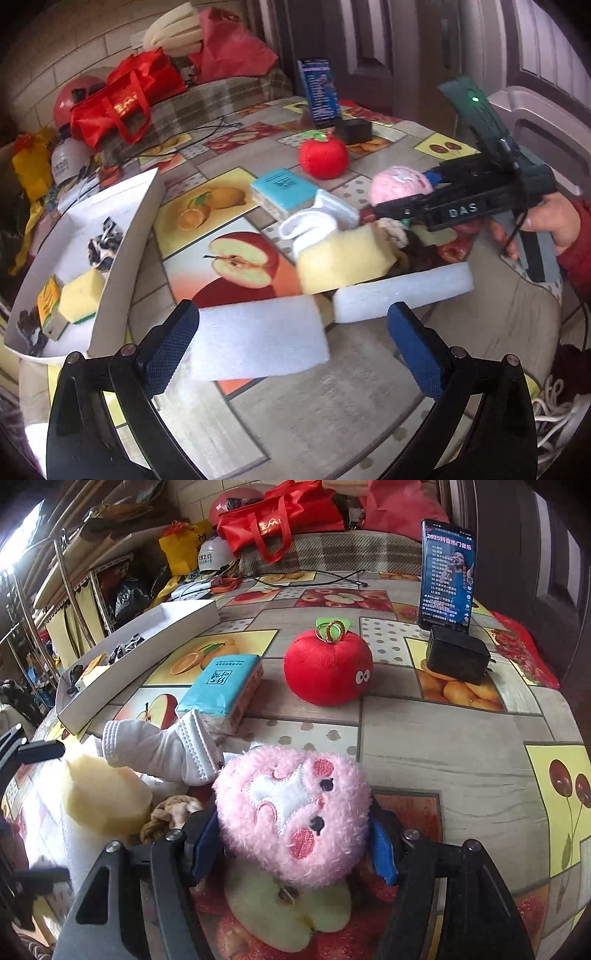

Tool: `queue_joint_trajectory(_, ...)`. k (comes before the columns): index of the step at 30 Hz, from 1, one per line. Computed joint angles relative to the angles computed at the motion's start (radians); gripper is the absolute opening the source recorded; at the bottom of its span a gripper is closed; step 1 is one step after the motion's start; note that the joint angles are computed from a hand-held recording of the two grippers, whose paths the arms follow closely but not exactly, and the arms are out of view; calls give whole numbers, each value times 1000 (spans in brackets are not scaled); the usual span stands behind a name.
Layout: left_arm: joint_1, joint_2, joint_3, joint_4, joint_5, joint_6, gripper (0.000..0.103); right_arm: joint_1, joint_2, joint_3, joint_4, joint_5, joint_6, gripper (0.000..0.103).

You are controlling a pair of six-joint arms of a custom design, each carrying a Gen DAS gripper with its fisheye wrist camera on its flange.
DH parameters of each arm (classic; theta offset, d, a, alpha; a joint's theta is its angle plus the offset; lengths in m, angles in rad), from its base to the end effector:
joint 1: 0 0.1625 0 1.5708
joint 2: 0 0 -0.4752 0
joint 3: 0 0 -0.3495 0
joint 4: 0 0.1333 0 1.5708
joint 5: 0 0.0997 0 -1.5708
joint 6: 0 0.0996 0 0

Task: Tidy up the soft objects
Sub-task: 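Grasp the white foam block with the left tool while the right tool grasps the pink plush, then carry the foam block and pink plush into the white box and release both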

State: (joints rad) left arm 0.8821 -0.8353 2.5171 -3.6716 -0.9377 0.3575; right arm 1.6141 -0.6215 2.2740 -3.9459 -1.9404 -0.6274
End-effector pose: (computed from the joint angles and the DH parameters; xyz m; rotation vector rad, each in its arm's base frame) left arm -0.1083 -0.4340 0.1347 1.1016 2.2598 -0.6614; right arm 0.1186 -0.4893 0.0871 0.6520 -2.4041 0.7655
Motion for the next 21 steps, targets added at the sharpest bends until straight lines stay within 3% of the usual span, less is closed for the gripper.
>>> queue_joint_trajectory(4,61,-54,-48,182,-33,-123,103,-2,-4,-6,15,4,-8,68)
queue_joint_trajectory(8,40,-22,-47,197,-4,-131,103,-7,-8,-4,19,13,-6,68)
queue_joint_trajectory(12,28,35,-83,213,85,-132,103,-4,-6,-7,19,7,-10,68)
queue_joint_trajectory(15,58,27,-122,276,44,-143,103,-5,-6,-7,18,9,-8,68)
queue_joint_trajectory(17,65,28,-127,268,29,-136,100,-5,-5,-5,8,11,-6,68)
queue_joint_trajectory(18,63,28,-122,247,26,-127,91,-7,-5,-2,-4,13,-2,68)
queue_joint_trajectory(21,50,47,-97,153,76,-97,91,-24,-10,36,-94,79,-4,68)
